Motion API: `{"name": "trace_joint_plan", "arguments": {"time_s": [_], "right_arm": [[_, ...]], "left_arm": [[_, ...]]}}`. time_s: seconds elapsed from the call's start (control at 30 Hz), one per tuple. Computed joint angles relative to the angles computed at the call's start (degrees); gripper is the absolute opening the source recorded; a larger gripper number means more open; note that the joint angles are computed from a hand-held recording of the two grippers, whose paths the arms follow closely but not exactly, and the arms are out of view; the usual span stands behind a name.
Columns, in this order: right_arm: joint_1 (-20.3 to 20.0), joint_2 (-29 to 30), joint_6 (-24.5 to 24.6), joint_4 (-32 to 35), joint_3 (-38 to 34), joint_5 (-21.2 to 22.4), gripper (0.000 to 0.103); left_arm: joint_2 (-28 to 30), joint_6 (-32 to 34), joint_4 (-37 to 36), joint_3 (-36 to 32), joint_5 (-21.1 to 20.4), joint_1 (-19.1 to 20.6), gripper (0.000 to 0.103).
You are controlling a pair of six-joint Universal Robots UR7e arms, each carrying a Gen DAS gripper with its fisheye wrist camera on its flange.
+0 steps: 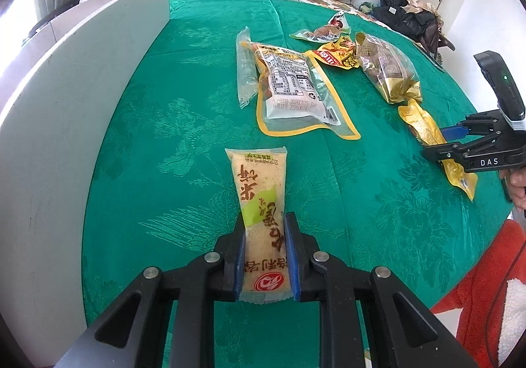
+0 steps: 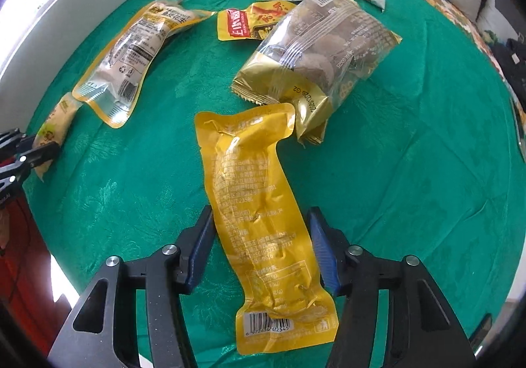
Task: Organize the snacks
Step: 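Carry the rice cake bar into the box with the left tool while the right drops its pack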
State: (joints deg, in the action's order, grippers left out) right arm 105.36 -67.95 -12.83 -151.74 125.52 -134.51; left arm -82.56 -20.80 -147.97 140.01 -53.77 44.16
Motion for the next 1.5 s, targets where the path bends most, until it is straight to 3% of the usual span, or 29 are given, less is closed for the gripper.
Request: {"name": "trace_joint_plan", "arguments": {"time_s": [0.1,0.3,0.37,0.47,0.53,0.67,0.8,0.87,0.97,1.03,1.07,1.1,1.13,1.17,1.3,1.4,1.5], "right_arm": [[0.5,-2.8,-0.3,0.1,2.2,0.4,0.046],[-2.5,-12.2,5.6,0.1,6.3,9.0,0.046],[-3.9,-15.1,7.4,0.0,7.4,13.7,0.046],[-3.7,-16.9,10.4,-0.3,7.5,19.5,0.046],[-1.1,-16.0,13.2,-0.2,6.2,21.9,0.046],[4.3,-8.7,15.9,-3.2,-0.1,26.8,0.046],[10.7,1.8,16.5,-6.0,-10.0,33.9,0.046],[13.5,7.9,17.7,-7.5,-15.8,37.4,0.047],[16.7,17.5,20.1,-9.1,-25.4,40.8,0.050],[18.6,23.1,20.8,-10.0,-31.3,39.7,0.059],[19.5,25.2,20.9,-9.9,-33.8,38.1,0.073],[20.2,26.7,20.6,-9.9,-35.6,36.2,0.075],[20.7,27.2,19.8,-10.2,-36.2,34.7,0.075],[20.9,27.2,19.1,-10.8,-36.0,33.6,0.075],[19.6,21.4,13.2,-16.9,-25.9,27.7,0.074],[16.9,16.1,6.4,-21.9,-15.6,17.9,0.074],[12.6,11.6,-0.9,-28.8,-5.1,8.1,0.074]], "left_arm": [[0.0,-0.3,-0.7,-0.1,-1.0,0.3,0.020],[-1.6,-1.5,-1.4,0.1,-3.7,0.8,0.020],[-3.0,-2.1,-2.1,0.4,-4.8,0.7,0.020],[-5.7,-3.4,-2.6,0.9,-6.3,0.0,0.020],[-8.7,-5.1,-2.7,0.7,-8.3,-0.2,0.020],[-16.6,-7.2,-1.0,-1.9,-10.1,-0.4,0.020],[-22.9,-6.1,8.0,-7.9,-0.5,-1.2,0.020],[-24.3,-5.8,12.4,-11.0,4.9,0.0,0.020],[-24.8,-5.8,18.4,-15.1,9.6,3.6,0.020],[-24.3,-8.3,25.5,-16.9,15.5,5.3,0.024],[-24.0,-10.8,30.0,-17.4,18.9,5.8,0.036],[-23.9,-14.6,35.3,-17.9,21.6,6.3,0.046],[-24.6,-17.9,39.4,-17.5,23.2,6.5,0.065],[-25.8,-19.9,41.1,-16.6,23.5,6.5,0.071],[-29.8,-19.4,36.7,-11.9,19.1,4.6,0.075],[-27.9,-18.0,32.7,-10.7,15.3,1.0,0.075],[-23.3,-13.6,25.8,-9.2,10.3,-3.4,0.082]]}}
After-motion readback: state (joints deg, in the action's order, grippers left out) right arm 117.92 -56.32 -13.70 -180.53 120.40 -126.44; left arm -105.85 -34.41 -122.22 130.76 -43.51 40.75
